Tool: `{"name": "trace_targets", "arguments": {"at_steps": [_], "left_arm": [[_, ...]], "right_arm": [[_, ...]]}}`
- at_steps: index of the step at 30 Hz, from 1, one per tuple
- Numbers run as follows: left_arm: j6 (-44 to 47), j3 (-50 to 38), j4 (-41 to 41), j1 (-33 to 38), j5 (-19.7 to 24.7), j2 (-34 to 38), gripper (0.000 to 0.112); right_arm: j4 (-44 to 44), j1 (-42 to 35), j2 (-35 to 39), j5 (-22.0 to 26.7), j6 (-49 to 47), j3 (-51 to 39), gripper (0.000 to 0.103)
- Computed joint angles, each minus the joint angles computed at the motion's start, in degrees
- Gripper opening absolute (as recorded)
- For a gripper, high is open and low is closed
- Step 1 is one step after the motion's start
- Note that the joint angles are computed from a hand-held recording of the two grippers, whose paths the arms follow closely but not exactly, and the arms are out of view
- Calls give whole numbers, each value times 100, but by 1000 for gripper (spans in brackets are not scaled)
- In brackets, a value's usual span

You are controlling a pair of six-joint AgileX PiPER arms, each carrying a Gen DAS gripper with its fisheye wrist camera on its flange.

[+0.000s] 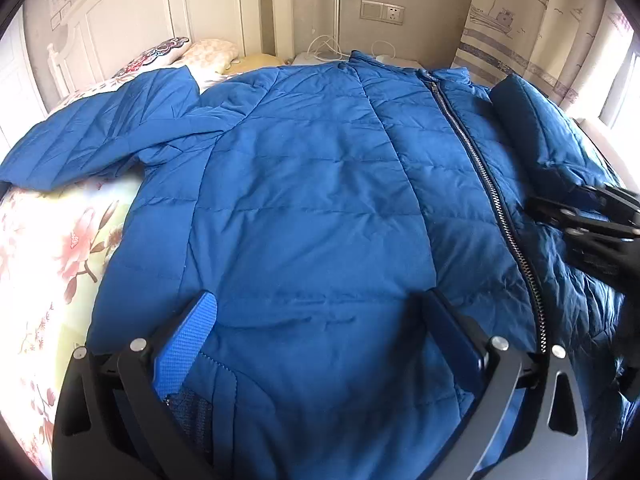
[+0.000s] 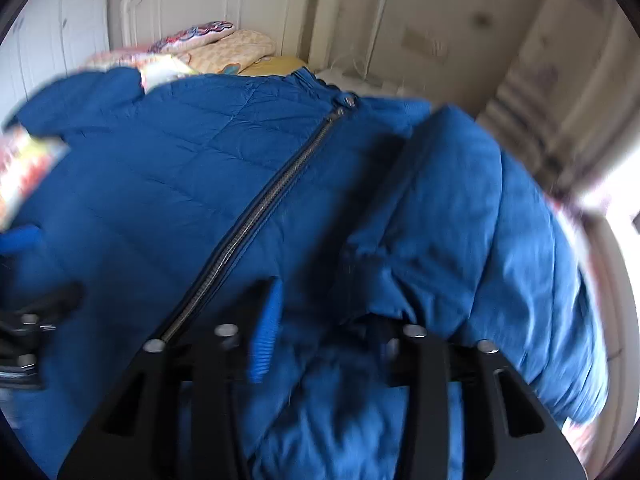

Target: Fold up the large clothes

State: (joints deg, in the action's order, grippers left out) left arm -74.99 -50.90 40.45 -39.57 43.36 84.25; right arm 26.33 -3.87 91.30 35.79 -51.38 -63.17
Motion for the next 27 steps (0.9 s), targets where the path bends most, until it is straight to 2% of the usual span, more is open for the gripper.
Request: {"name": "trace_targets", "arguments": {"at_steps": [1, 3, 6, 8, 10, 12, 15, 17, 19, 20, 21, 23, 24, 25, 27], "left_arm": [[5, 23, -1, 6, -17, -21, 101], [140, 93, -94, 61, -126, -133, 101], [815, -158, -589, -44, 232, -256, 99], [1098, -494, -647, -297, 406, -373, 99], [1145, -1142, -187, -779, 907, -166, 99], [1436, -2091, 536, -1337, 1299, 444, 100], [2574, -3586, 591, -1575, 1348, 1655, 100], [3416, -4559, 409, -1621, 1228, 2399, 100], [4314, -5533, 272, -1719, 1241, 3123, 100], [4886, -6095, 78, -1762, 1269, 3541, 98], [5375, -6668, -45, -1796, 1406, 3963, 94], [5984, -7687, -155, -1826, 1855, 4692, 87], [6287, -8238, -309, -1794, 2143, 5045, 73], [6523, -8560, -561, -1724, 2294, 5247, 65], [6876, -8517, -1321, -1504, 2182, 5191, 28]], "right_arm": [[285, -339, -36, 573, -99, -165, 63], [973, -1007, -357, 1275, -421, -20, 65], [1827, -2325, -922, 1767, -1112, 410, 65], [1957, -3005, -907, 1771, -1267, 530, 65], [1920, -3472, -914, 1525, -1429, 752, 62], [2080, -3986, -805, 1385, -1596, 985, 55], [2255, -4286, -778, 1187, -1674, 1178, 55], [2450, -4041, -874, 828, -1740, 1411, 55], [2495, -4060, -772, 895, -1780, 1380, 55], [2517, -4182, -670, 1086, -1807, 1318, 55], [2549, -4311, -589, 1299, -1814, 1248, 55], [2600, -4298, -500, 1412, -1719, 1143, 56], [2594, -4313, -495, 1408, -1732, 1139, 56], [2575, -4361, -582, 1442, -1766, 1212, 56], [2570, -4188, -642, 1342, -1631, 1247, 56]]}}
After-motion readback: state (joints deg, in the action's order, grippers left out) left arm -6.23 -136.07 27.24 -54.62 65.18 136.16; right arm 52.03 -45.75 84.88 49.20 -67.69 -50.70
